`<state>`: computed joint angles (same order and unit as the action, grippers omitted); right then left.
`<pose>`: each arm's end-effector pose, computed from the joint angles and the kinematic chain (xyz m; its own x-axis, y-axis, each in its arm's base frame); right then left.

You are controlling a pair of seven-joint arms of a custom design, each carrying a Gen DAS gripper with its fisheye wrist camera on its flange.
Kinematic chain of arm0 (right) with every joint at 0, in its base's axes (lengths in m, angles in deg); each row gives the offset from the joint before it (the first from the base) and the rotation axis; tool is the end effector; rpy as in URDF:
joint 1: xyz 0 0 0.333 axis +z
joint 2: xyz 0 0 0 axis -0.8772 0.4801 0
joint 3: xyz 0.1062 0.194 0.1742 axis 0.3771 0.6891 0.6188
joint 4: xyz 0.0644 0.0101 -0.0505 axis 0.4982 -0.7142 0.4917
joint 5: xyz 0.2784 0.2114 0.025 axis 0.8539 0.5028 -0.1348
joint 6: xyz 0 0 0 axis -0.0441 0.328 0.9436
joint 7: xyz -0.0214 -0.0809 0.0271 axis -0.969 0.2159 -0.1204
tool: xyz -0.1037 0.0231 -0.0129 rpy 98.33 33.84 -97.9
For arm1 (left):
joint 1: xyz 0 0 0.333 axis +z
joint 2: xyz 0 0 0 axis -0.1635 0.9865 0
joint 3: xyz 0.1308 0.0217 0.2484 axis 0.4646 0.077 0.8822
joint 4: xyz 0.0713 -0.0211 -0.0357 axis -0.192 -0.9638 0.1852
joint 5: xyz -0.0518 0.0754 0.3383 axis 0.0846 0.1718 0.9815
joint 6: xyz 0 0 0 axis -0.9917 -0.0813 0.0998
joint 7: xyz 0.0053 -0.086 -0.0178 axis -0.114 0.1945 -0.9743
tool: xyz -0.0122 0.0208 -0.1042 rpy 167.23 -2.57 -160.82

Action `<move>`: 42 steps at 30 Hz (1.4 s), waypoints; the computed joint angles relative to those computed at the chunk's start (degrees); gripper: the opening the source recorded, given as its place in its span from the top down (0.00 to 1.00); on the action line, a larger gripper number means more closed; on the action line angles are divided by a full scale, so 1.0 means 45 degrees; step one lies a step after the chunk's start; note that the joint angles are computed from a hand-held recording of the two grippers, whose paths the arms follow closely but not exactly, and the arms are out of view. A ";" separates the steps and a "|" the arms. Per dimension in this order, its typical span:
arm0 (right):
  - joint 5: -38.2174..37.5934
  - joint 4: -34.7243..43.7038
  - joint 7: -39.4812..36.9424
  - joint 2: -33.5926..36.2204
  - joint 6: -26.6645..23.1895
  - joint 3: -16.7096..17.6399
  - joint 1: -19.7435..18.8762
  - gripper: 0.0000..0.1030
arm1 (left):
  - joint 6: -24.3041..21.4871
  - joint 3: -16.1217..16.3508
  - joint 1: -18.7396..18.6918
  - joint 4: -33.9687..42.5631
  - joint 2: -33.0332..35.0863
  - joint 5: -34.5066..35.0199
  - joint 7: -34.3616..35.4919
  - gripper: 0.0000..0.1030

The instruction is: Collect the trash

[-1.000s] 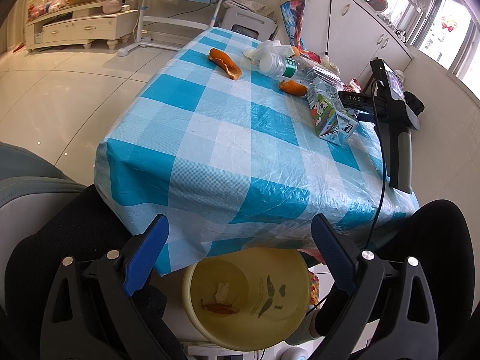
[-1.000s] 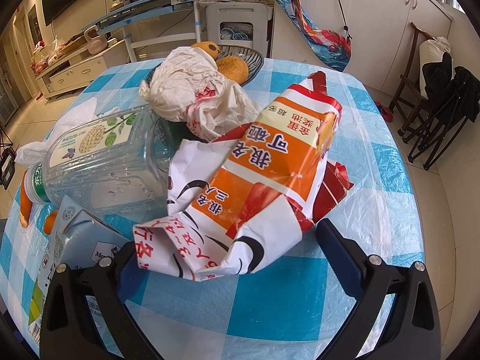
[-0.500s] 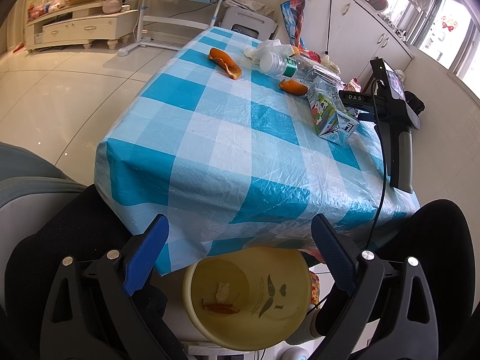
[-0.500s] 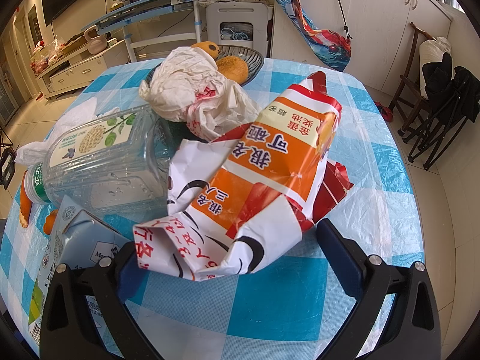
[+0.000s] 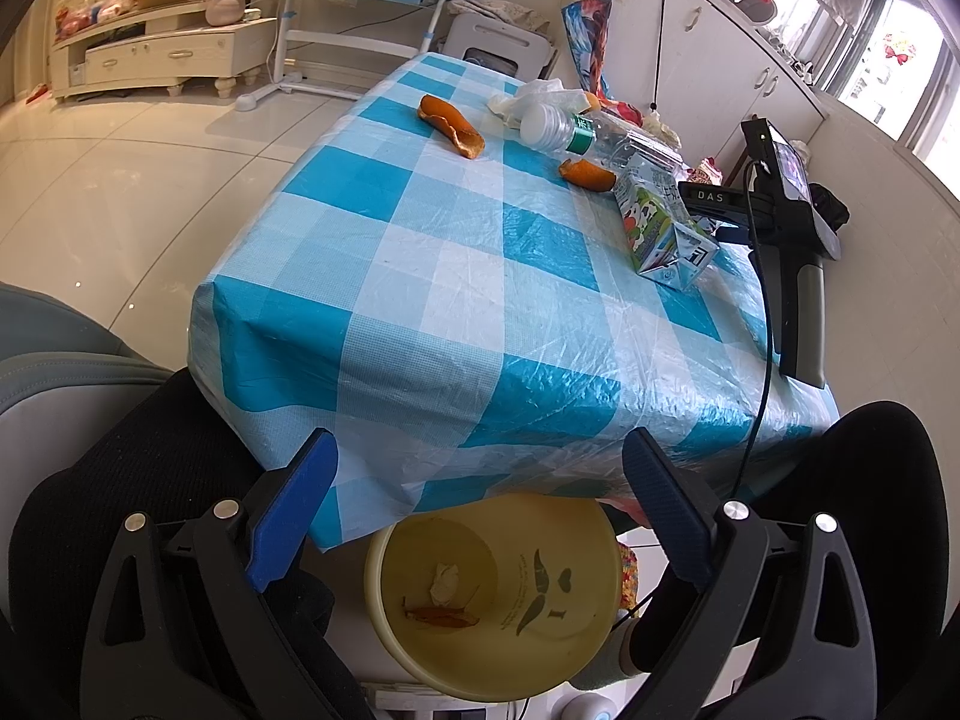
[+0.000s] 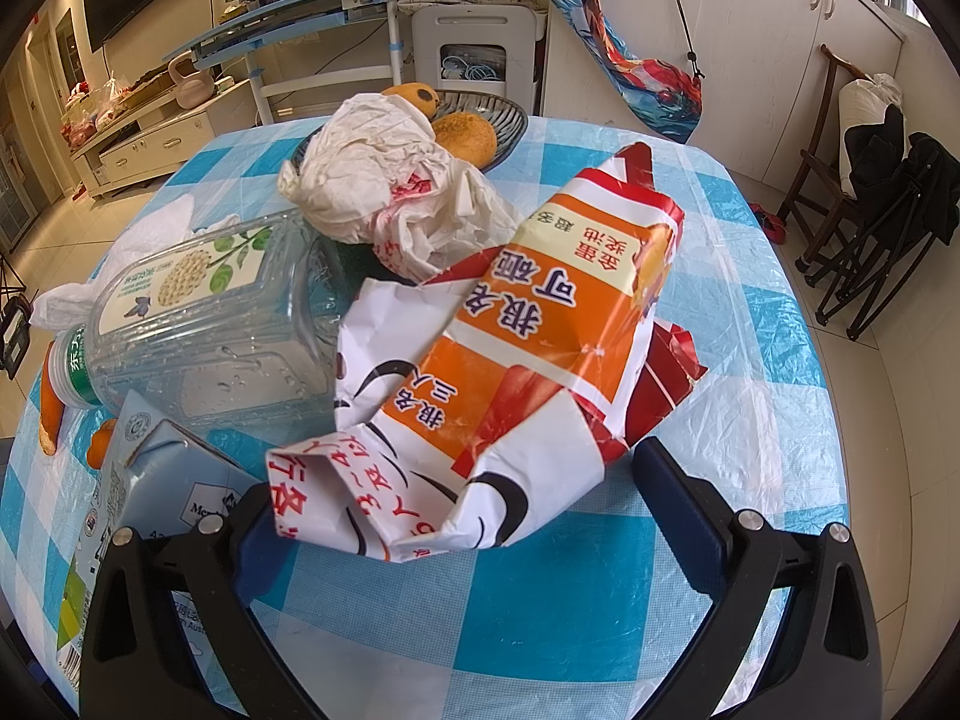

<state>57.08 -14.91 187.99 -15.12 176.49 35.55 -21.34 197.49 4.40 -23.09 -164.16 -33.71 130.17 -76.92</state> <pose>0.5669 0.4276 0.4396 0.0446 -0.9989 -0.0105 -0.8455 -0.0322 -0.5331 0.3547 -0.3068 0.3843 -0.0621 -0.9428 0.3276 -0.7894 -0.1545 -0.5941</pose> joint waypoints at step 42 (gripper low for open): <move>0.0010 0.0019 -0.0010 0.0016 -0.0001 -0.0006 -0.0002 0.05 | 0.0009 0.0003 -0.0018 -0.0002 0.0018 0.0059 -0.0079 0.10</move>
